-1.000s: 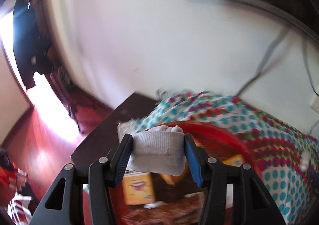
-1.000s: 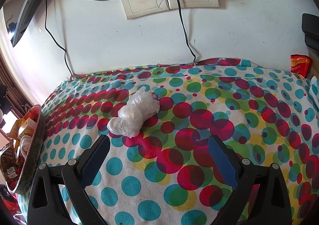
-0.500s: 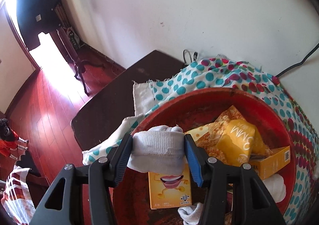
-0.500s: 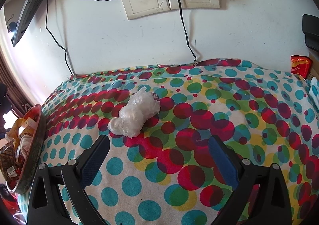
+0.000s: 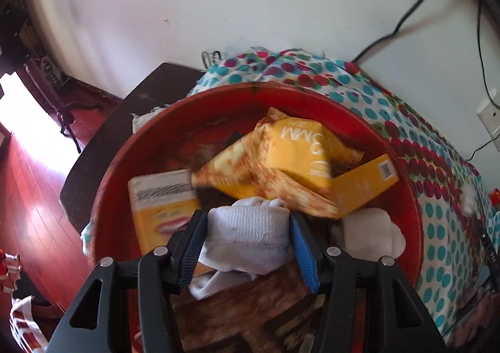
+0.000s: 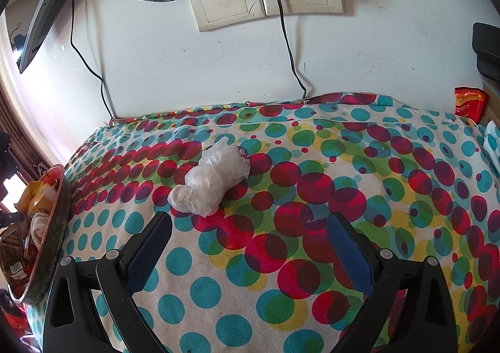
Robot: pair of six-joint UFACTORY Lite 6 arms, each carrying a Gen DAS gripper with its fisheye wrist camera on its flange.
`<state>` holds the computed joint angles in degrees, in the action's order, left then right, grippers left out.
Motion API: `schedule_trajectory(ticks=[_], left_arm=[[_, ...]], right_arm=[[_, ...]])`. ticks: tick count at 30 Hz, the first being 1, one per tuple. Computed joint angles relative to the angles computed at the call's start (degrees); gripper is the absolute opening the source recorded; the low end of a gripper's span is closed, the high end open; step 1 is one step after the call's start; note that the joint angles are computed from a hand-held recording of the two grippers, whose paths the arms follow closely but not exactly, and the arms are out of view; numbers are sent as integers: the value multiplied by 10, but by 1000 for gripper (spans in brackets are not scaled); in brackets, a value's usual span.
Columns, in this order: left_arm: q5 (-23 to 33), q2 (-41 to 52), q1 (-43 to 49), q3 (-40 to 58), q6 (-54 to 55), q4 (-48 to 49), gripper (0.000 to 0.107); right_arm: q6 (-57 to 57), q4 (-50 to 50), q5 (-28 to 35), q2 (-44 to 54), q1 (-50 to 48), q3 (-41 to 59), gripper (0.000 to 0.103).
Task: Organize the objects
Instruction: 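Carry the white sock over the red tray and release it, then grasp the plastic-wrapped white bundle with the right gripper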
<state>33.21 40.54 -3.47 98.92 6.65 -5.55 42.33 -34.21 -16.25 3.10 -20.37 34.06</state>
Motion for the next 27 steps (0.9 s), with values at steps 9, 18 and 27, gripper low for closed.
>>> schedule_trajectory(ticks=[9, 18, 27], left_arm=[[-138, -89, -14, -107, -216, 207, 95], [-187, -339, -79, -339, -594, 589, 95], [-184, -780, -266, -837, -1081, 878, 95]], right_arm=[[16, -20, 0, 3, -3, 3, 99], [48, -52, 6, 16, -9, 13, 99], [-201, 228, 93, 47, 60, 70, 93]])
